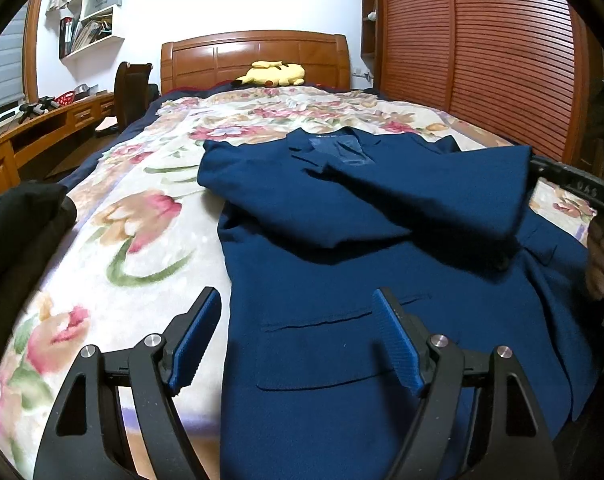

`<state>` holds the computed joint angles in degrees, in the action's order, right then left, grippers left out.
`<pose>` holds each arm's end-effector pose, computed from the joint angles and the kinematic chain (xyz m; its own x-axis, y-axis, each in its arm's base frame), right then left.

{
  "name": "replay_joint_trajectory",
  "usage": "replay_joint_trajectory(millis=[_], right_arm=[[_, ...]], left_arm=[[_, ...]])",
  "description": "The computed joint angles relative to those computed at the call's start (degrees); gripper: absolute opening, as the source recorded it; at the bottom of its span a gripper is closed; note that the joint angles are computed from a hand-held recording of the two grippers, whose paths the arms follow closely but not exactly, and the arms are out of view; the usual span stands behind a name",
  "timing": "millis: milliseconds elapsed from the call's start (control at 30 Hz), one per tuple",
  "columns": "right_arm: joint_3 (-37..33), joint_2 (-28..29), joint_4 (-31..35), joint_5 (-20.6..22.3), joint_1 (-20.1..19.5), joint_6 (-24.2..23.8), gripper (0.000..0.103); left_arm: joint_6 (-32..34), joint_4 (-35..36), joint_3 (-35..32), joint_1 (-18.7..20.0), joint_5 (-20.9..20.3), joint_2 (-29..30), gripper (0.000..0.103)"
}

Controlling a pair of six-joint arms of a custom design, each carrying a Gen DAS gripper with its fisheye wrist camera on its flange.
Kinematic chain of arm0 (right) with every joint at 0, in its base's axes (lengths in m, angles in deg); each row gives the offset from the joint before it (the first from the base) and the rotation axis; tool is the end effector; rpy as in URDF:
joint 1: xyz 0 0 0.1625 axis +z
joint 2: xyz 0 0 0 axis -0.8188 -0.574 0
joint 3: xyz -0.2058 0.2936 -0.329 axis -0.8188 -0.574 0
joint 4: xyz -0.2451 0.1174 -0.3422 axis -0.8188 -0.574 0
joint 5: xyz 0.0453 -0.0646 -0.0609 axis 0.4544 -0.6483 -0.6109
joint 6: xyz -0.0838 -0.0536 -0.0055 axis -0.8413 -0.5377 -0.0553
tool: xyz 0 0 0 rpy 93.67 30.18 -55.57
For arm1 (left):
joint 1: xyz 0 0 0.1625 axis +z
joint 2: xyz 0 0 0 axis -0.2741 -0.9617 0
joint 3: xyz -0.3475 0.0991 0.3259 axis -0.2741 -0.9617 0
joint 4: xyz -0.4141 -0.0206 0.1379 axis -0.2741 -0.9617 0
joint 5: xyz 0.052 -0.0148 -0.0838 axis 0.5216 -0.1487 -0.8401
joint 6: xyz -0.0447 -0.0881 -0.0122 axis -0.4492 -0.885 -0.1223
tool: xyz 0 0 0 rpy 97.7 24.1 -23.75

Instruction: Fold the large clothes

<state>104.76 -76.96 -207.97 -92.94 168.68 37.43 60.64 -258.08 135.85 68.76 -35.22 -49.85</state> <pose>0.3614 -0.4869 0.0069 -0.4182 -0.8033 0.4239 -0.8692 0.2185 -0.4435 0.0333 -0.3294 0.3179 -0.6939 -0.2921 -0.6582 0.4460 0.5432 -0.7113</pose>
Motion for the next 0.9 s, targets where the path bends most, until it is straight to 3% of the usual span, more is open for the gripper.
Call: replay_joint_trajectory(millis=[200, 333, 467, 700, 800, 867, 900], right_arm=[[4.3, -1.6, -8.5, 0.1, -2.0, 2.3, 0.005], [6.0, -2.4, -12.3, -3.4, -2.4, 5.6, 0.005], [7.7, -3.4, -11.0, -6.1, -2.5, 7.4, 0.005], [9.6, -4.7, -6.7, -12.2, -1.6, 6.1, 0.006], [10.6, -4.9, -7.2, -15.7, -0.5, 3.7, 0.014], [11.4, -5.9, -7.5, -16.6, 0.1, 2.7, 0.031], [11.7, -6.9, -7.0, -16.5, 0.3, 2.3, 0.047]], left_arm=[[0.6, -1.3, 0.3, -0.7, -0.1, -0.5, 0.079], [1.0, -1.9, 0.6, -1.4, -0.2, -1.2, 0.079], [1.7, -2.7, 0.7, -1.9, -0.9, -1.8, 0.079], [2.4, -4.0, 0.6, -3.0, -2.3, -2.5, 0.079], [2.7, -4.4, 0.5, -3.2, -2.8, -2.4, 0.079], [2.8, -4.5, 0.5, -3.4, -3.0, -2.2, 0.079], [2.7, -4.3, 0.5, -3.4, -3.5, -2.3, 0.079]])
